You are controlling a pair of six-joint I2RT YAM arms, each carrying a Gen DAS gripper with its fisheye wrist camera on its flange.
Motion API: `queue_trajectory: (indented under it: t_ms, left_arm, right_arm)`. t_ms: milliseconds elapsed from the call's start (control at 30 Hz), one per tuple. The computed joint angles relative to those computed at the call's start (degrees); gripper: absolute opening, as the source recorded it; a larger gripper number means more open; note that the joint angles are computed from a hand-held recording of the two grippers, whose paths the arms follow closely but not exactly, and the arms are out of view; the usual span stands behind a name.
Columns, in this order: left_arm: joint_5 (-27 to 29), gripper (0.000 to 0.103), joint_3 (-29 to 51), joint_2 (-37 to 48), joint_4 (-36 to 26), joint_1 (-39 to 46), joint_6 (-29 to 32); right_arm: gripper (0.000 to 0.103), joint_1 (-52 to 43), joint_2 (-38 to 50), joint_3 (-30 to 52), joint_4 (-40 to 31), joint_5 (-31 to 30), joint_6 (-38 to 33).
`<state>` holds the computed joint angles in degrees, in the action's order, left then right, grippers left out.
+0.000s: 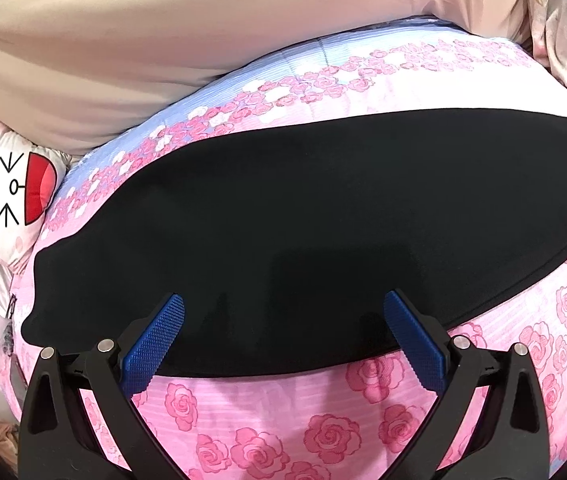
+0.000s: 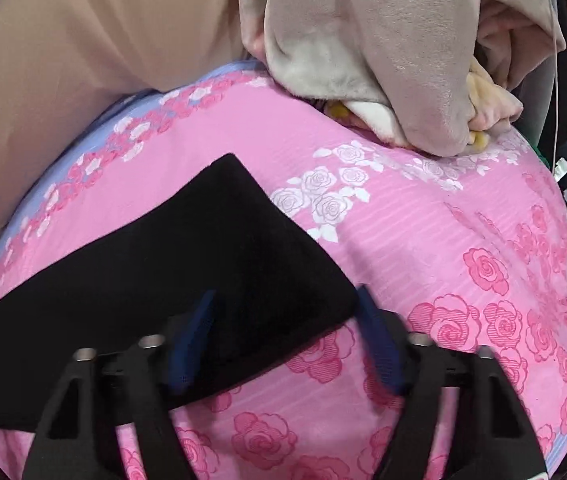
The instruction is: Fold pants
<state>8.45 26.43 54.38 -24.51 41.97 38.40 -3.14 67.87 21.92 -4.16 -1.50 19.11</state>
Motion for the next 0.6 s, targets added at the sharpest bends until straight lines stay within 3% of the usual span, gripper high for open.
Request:
queue_trajectory:
  t_ms: [33, 100, 300, 433, 600]
  left_arm:
    - [0.9, 0.098, 0.27, 0.29, -0.21, 1.09, 0.58]
    - [3.07, 0.098, 1.02, 1.19, -0.6, 3.92, 2.33]
    - [9.91, 0.098, 4.53, 7.32, -1.24, 14.25, 8.07]
    - [13.85, 0.098, 8.35, 13.77, -1.74, 21.39, 12.08]
    - [16.99, 0.098, 14.48, 22.44, -2.1, 29.01, 15.68]
  right_arm:
    - [0.017, 0.52, -0.8, 0.2, -0.66, -1.4, 1.6]
    - [0.017, 7.14, -3.66, 1.39, -4.02, 6.04, 3.96]
    - [0.017, 28.01, -8.62, 9.79, -11.14, 12.09, 13.76]
    - [0.017, 42.28, 1.23, 20.25, -8.73, 13.01, 17.41]
    - [0.017, 54.0, 19.81, 37.6, -7.41, 13.7, 17.33]
